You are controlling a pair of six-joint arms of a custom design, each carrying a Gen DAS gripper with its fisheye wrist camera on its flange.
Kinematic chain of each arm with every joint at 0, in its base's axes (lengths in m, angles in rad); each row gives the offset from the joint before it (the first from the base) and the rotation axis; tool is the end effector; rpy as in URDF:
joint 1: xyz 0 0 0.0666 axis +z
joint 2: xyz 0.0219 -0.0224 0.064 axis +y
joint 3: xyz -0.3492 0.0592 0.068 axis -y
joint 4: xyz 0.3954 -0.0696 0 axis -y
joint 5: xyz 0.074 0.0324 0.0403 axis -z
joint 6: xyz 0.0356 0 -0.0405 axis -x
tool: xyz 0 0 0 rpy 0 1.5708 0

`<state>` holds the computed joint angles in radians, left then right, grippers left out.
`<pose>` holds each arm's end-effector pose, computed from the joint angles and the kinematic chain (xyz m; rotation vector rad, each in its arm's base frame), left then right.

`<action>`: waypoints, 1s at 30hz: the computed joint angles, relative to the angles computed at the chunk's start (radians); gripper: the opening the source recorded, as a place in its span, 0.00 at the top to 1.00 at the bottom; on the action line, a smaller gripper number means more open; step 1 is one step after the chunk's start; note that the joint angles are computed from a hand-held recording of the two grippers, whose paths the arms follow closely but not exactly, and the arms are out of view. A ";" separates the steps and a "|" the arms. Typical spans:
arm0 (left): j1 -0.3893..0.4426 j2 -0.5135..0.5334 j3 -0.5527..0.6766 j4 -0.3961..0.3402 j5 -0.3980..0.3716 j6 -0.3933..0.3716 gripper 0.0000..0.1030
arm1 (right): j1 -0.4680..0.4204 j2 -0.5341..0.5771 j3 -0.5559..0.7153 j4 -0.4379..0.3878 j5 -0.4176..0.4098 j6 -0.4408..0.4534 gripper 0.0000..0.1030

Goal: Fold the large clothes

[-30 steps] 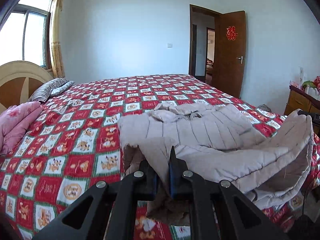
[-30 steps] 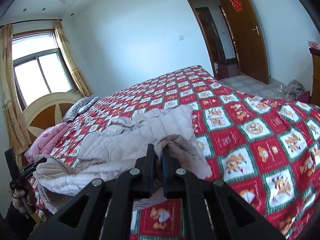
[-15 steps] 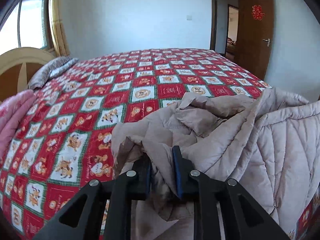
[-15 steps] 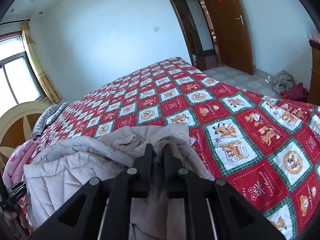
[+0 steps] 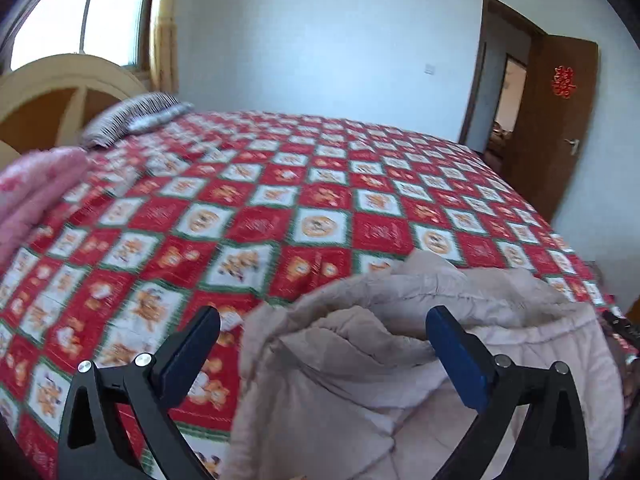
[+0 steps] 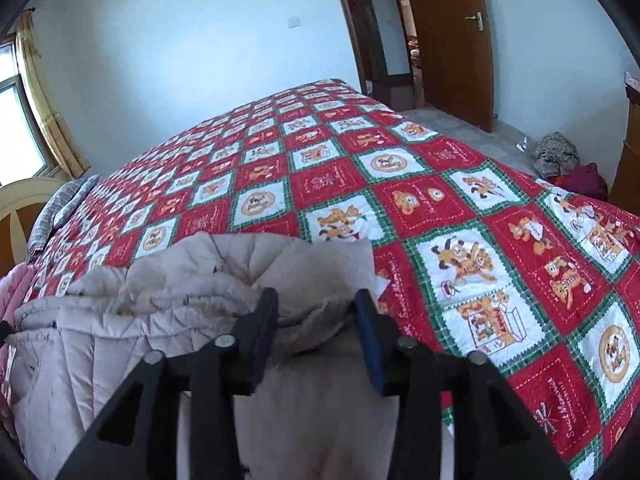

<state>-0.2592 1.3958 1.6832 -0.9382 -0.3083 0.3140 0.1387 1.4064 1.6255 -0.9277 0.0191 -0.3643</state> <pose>0.4792 -0.1163 0.5328 -0.2275 2.1744 0.0196 0.4962 0.0682 0.5007 0.2679 2.2752 0.2410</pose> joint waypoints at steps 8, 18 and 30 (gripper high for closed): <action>-0.046 0.037 0.006 0.014 -0.095 -0.042 0.01 | 0.051 -0.110 -0.095 0.141 0.126 -0.024 0.22; -0.033 0.073 0.063 -0.066 -0.095 0.087 0.01 | 0.265 -0.237 -0.291 0.261 0.089 0.214 0.19; -0.208 0.035 -0.041 0.119 -0.335 -0.120 0.01 | 0.203 -0.003 -0.055 0.193 0.194 0.134 0.19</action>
